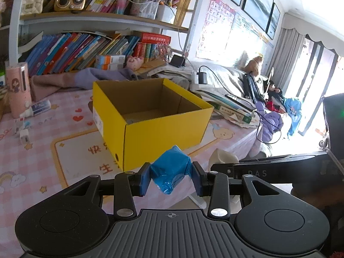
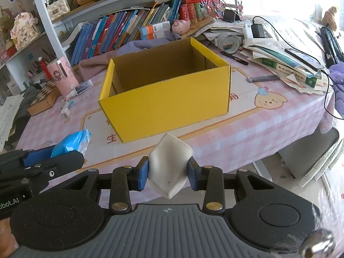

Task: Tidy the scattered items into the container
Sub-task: 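Carry the blue packet and cream sponge toward the yellow box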

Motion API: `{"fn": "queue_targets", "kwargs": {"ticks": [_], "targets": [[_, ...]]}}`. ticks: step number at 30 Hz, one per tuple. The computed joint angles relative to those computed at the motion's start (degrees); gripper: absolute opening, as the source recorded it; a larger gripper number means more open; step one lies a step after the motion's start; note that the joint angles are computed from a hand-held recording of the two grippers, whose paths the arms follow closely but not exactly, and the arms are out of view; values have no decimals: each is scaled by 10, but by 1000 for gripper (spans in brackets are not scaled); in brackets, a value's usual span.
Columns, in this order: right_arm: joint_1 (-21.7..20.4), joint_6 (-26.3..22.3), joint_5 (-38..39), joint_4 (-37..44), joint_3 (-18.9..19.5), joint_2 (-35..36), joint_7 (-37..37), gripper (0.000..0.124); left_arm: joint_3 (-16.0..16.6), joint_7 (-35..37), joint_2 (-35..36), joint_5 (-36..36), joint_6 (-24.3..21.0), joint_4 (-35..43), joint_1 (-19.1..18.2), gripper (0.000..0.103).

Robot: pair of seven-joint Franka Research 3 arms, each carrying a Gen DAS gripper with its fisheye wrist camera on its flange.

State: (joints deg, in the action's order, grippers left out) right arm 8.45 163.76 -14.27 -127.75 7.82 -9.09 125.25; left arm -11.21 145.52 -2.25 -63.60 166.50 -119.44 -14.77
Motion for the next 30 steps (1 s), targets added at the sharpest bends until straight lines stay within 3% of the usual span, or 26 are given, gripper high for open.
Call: {"fn": "queue_targets", "kwargs": {"ticks": [7, 11, 15, 18, 24, 30], "targets": [[-3, 23, -9, 47, -19, 42, -23, 35, -20, 31, 46, -10, 32, 58, 5, 38], [6, 40, 10, 88, -39, 77, -72, 35, -44, 36, 83, 1, 53, 105, 19, 38], [16, 50, 63, 130, -56, 111, -152, 35, -62, -17, 117, 58, 74, 138, 29, 38], [16, 48, 129, 164, -61, 137, -234, 35, -57, -91, 140, 131, 88, 158, 23, 38], [0, 24, 270, 237, -51, 190, -394, 35, 4, -271, 178, 302, 103, 190, -26, 38], [-20, -19, 362, 316, -38, 244, -506, 35, 110, -454, 213, 452, 99, 228, -108, 38]]}}
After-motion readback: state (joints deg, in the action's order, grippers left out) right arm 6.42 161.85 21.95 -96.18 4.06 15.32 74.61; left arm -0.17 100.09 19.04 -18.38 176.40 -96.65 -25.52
